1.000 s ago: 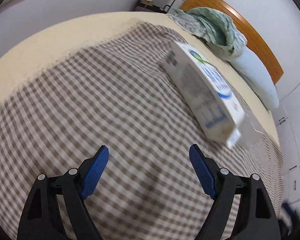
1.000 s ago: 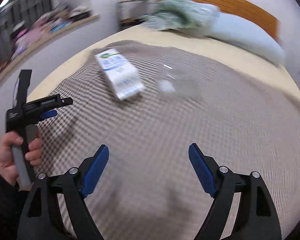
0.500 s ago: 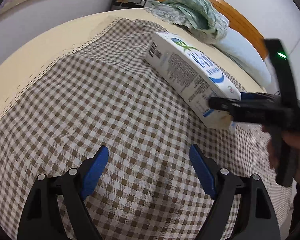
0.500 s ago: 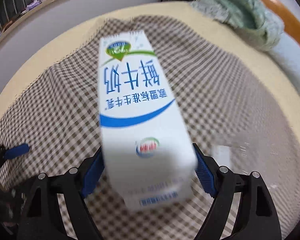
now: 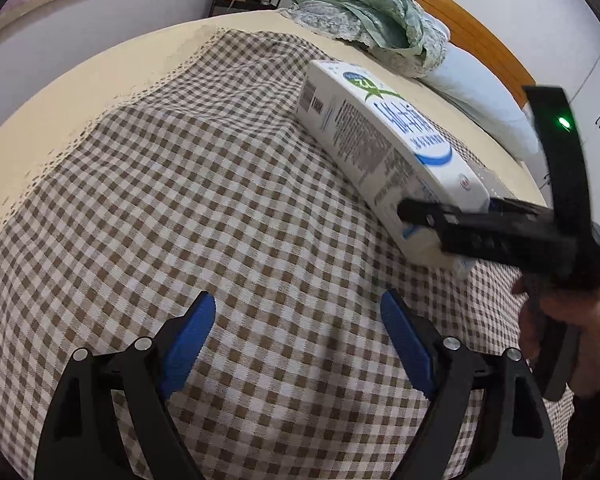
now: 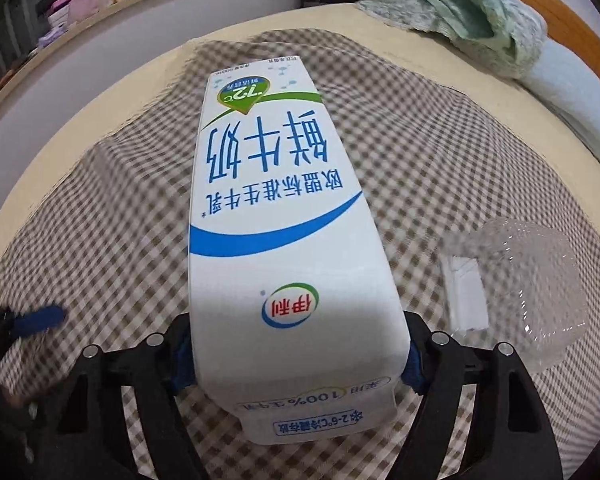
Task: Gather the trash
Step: 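Grasp the clear plastic container with the left tool while the right holds the carton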
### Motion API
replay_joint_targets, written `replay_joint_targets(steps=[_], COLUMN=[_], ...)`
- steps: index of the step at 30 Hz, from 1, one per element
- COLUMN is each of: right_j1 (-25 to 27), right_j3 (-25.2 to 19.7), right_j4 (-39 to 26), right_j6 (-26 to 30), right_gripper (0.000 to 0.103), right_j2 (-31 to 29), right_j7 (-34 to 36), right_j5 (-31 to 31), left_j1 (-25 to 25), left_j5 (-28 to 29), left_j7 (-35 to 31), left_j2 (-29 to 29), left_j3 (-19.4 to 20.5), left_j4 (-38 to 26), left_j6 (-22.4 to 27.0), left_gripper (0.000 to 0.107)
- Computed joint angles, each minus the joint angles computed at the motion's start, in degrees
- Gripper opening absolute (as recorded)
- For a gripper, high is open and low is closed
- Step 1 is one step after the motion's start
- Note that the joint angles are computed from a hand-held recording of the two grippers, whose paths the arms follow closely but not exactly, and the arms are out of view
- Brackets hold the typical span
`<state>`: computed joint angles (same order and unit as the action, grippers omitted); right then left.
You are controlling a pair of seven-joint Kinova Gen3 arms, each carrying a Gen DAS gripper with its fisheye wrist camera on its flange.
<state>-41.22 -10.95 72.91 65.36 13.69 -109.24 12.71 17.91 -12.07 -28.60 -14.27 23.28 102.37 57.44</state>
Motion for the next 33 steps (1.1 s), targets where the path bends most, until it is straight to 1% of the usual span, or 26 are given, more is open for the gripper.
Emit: replay_joint_targets(steps=[1,4,7,10,11,12,13,16,18,19,20,22,23,24,25,27,28,29,30,31,32,33], right_j1=[-1.16,-2.95,-4.75,-5.18,-5.13,-4.95,-4.49,-2.08,0.32,1.72,3.21,6.33,7.51,8.64,9.81,11.53,12.38,13.04,13.7,14.49,15.12,15.66], right_j3=[0.48,-0.52,-1.78,-3.49,-4.02,-4.5,-4.92,-5.97,-6.43,-6.38,-6.23,-4.59,-4.02,-3.45,-2.21,-1.0,-0.3,0.89,1.66,2.12,2.82,3.46], right_j4=[1.15,3.94,6.45,8.02,8.32,8.56,8.7,10.05,11.67,12.9,14.42,17.77,19.03,20.51,22.8,25.28,26.57,27.67,28.51,29.5,30.57,31.18], right_j6=[-0.58,-1.22,-2.19,-3.3,-3.59,-3.86,-4.06,-4.92,-5.19,-5.06,-5.02,-4.4,-4.06,-3.73,-3.32,-2.71,-2.2,-1.67,-1.33,-1.11,-1.06,-0.93], right_gripper=[0.073,0.072,0.071,0.071,0.071,0.071,0.071,0.071,0.071,0.071,0.072,0.072,0.072,0.072,0.072,0.072,0.072,0.072,0.072,0.072,0.072,0.072], right_j2=[-0.84,-3.08,-5.71,-8.39,-9.47,-10.72,-11.51,-15.72,-18.82,-20.6,-22.34,-26.3,-27.71,-29.29,-31.76,-34.53,-36.18,-37.69,-38.82,-40.2,-41.92,-43.23], right_j7=[-0.59,-4.82,-8.38,-9.53,-10.01,-10.81,-11.44,-14.67,-16.2,-16.79,-17.94,-18.6,-18.39,-18.16,-17.79,-16.86,-16.25,-15.19,-14.36,-13.94,-13.42,-12.7], right_j5=[0.84,4.59,9.48,12.53,13.34,14.29,14.85,16.17,17.19,17.34,17.14,14.83,13.85,12.89,11.37,9.28,8.33,7.12,6.17,5.35,4.32,3.4], left_j1=[-0.07,-0.27,2.45,0.14,0.24,-0.65,-2.61,-10.57,-15.73,-17.39,-17.98,-18.51,-17.43,-15.3,-12.64,-7.33,-4.68,-2.02,0.63,2.42,3.15,2.82], left_j5=[-0.11,-0.09,-1.62,-1.45,-1.86,-1.84,-1.43,0.84,2.96,4.67,6.06,6.05,4.88,3.58,2.5,-1.25,-3.58,-5.91,-7.86,-8.87,-8.96,-8.11], left_j7=[0.23,0.87,2.44,2.03,2.33,2.07,1.36,-2.1,-5.29,-7.62,-9.95,-14.58,-16.91,-19.24,-21.57,-26.23,-28.56,-30.89,-33.22,-35.55,-36.94,-37.41], left_j2=[-0.07,-0.1,0.5,1.03,1.51,1.74,1.81,0.56,-1.17,-2.15,-2.51,-1.4,-0.42,1.45,3.42,8.47,11.11,13.77,16.42,19.08,21.73,24.38], left_j3=[0.09,0.02,-1.47,1.05,1.38,2.37,3.95,10.47,14.25,14.97,15.04,15.47,14.58,13.36,11.66,10.14,9.03,8.59,7.38,7.21,6.84,7.48], left_j4=[0.0,0.08,-0.09,-0.66,-0.96,-1.12,-1.28,-1.07,-0.48,0.02,0.25,-1.14,-1.63,-3.19,-4.28,-8.01,-10.13,-12.75,-15.25,-17.9,-20.56,-23.21], left_j6=[0.32,1.09,1.59,2.89,3.39,3.61,3.61,2.19,-0.34,-2.42,-4.75,-8.36,-10.69,-13.02,-15.35,-19.62,-20.62,-20.7,-19.84,-18.05,-16.08,-13.89], left_gripper=[0.082,0.082,0.082,0.082,0.082,0.082,0.082,0.082,0.083,0.083,0.083,0.083,0.084,0.087,0.095,0.095,0.095,0.095,0.095,0.095,0.095,0.095])
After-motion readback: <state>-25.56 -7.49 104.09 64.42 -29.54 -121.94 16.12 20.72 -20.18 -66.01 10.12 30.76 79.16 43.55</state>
